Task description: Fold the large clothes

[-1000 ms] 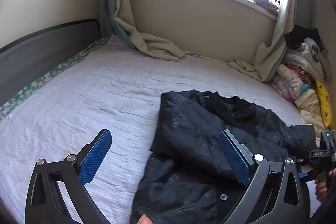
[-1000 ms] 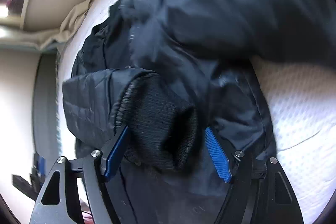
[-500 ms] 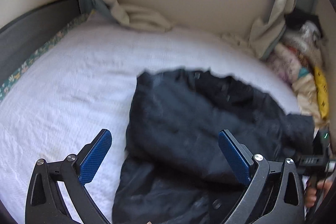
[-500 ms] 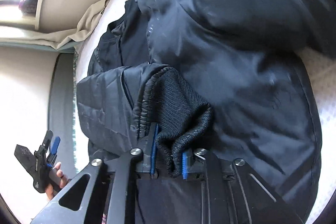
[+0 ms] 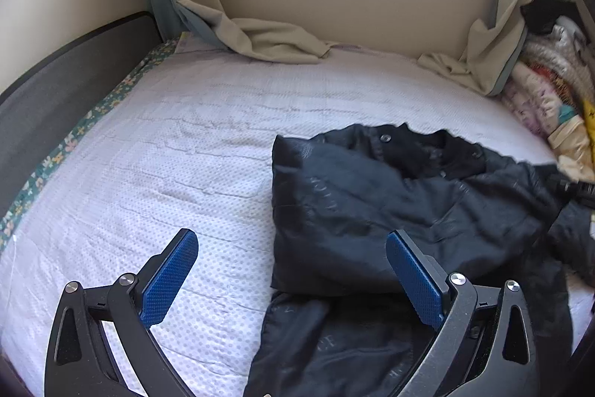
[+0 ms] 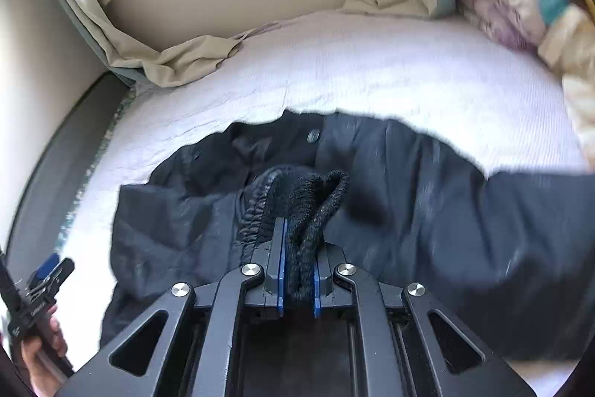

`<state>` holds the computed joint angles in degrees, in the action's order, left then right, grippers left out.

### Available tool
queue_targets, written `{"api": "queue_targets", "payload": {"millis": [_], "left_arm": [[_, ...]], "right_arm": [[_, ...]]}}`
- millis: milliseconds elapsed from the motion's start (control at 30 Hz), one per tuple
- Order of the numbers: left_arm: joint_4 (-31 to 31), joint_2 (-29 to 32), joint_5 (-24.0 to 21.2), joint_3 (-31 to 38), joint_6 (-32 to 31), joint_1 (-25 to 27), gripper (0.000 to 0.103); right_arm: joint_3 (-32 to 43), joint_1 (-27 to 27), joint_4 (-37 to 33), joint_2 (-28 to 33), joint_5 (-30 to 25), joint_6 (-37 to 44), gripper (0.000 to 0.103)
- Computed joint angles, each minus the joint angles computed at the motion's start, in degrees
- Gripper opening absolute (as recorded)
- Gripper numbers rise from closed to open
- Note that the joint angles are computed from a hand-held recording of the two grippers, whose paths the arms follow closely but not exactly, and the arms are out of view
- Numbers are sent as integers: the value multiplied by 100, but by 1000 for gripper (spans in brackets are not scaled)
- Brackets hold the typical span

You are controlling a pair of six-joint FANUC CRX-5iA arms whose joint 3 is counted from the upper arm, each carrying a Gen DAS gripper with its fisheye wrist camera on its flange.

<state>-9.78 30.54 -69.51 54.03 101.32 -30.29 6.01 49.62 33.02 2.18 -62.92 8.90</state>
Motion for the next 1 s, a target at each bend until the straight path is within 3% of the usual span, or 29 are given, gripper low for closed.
{"api": "queue_targets", "payload": {"millis": [200, 300, 400, 467, 500, 567, 700, 833, 900, 1000], "left_arm": [[-160, 446, -633, 591, -195, -94, 102], [-289, 692, -905, 839, -307, -144, 102], [-394, 923, -1145, 1052, -422, -192, 102], [-458, 998, -1202, 1087, -505, -223, 102], [-491, 1020, -1225, 1111, -527, -237, 102], [-500, 932, -1088, 993, -497, -246, 99], [-686, 572, -455, 513, -352, -307, 99], [-574, 666, -464, 568, -454, -281, 88], [-427, 900, -748, 810, -579, -223, 84], [-479, 1188, -1194, 1170, -524, -188, 84]], "right_arm": [[-93, -205, -228, 154, -212, 132, 6], [-176, -179, -428, 319, -614, 171, 7], [-410, -89, -226, 324, -662, -51, 8], [-442, -18, -96, 294, -753, -193, 16], [-396, 18, -91, 290, -833, -199, 28], [-211, 113, -77, 307, -1101, -73, 37], [-216, 494, 510, 195, -1578, 14, 38], [-362, 651, 549, -56, -1085, 22, 37], [-347, 593, 176, -64, -709, 236, 35], [-129, 442, -207, 231, -673, 486, 25]]}}
